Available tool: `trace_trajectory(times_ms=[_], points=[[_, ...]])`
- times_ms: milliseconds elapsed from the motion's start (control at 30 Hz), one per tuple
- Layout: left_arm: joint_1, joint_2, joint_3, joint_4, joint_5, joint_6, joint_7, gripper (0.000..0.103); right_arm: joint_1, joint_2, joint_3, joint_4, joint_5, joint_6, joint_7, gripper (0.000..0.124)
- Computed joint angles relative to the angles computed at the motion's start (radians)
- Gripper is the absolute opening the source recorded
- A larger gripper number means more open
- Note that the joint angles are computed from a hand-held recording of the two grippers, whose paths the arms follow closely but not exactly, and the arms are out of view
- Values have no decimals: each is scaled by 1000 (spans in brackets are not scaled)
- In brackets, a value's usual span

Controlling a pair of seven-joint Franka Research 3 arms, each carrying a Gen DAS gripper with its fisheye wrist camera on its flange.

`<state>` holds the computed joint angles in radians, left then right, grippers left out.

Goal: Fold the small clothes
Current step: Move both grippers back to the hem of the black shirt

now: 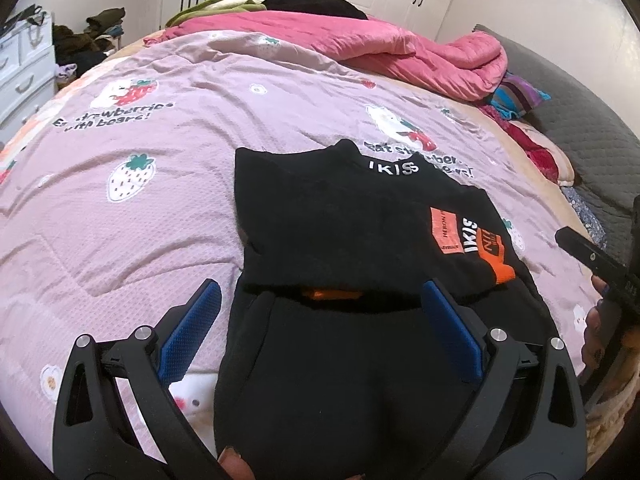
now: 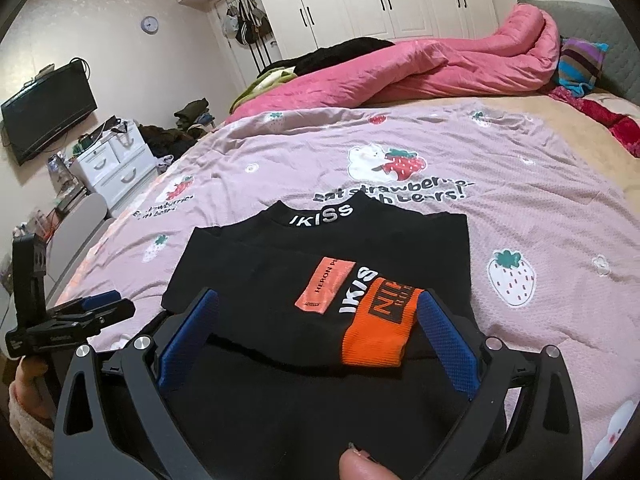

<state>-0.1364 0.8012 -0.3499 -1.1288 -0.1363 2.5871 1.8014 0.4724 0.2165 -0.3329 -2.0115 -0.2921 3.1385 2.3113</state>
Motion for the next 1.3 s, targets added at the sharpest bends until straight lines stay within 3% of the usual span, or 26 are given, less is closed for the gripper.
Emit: trace_trajectory(times_ms=[200,367,633,833,1167,1300], points=[[36,-86,-16,-153,-9,85,29,94,96,-41,-118,-44,-158,-1,148,99],[65,-147,-28,-266,-18,131,42,94,101,-85,-138,-89,-301,-16,289,99],[123,-225,-66,-401,-71,186,68,94,38,-147,-70,-141,-437,-48,403,99],[128,-279,-51,-485,-65,220,70,94,-21,-196,-5,-170,-523,-76,461,99],[154,-337,-48,-571,-84,238,59,94,-136,-265,120,-242,-541,-116,467,99],[173,-367,-58,-617,-102,250,80,94,-188,-287,167,-278,-547,-94,490,99]])
